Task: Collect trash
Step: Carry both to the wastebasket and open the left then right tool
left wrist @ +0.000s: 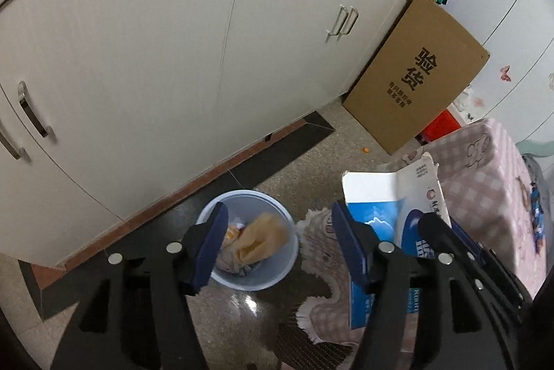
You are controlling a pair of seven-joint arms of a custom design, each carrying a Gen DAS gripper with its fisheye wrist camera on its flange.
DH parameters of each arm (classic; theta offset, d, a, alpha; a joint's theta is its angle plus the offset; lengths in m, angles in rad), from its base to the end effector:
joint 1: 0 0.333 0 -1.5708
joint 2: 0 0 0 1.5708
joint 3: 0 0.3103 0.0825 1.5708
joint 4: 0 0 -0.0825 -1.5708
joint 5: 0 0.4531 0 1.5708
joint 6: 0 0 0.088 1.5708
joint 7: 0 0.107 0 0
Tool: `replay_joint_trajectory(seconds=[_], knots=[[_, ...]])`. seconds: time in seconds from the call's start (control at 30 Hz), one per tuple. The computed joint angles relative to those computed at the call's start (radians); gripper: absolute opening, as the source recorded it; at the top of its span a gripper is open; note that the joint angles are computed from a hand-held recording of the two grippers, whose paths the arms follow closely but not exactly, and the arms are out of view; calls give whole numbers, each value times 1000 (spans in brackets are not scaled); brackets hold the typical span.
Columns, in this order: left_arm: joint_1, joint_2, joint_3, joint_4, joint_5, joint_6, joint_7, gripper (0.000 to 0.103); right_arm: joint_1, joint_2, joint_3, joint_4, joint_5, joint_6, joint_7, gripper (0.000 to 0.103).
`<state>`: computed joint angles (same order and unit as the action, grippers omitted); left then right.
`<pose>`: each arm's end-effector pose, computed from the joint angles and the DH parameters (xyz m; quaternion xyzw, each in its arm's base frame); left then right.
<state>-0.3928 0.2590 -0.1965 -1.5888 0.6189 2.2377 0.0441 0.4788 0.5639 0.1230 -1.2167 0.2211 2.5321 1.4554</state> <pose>0.6324 -0.3858 0.5095 -0.8536 0.4167 -0.2493 0.1886 0.7032 0.4460 0.5214 -0.8034 0.4549 -0.0867 0.3742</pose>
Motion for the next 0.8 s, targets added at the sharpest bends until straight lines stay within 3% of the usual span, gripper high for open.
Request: replay_joint_trajectory(seconds=[0.63,0.77,0.8], knots=[[9,-43,-2,-55,11,-45,-64,65,24,58,3,64,-6,12,-7,18],[16,-54,-5,-65,17,-63,-79,67,20,123,21,148,22,-5,-12,25],[18,-53,-7,-64,13,-72,-73,67,19,141,24,174,31,-18,-10,34]])
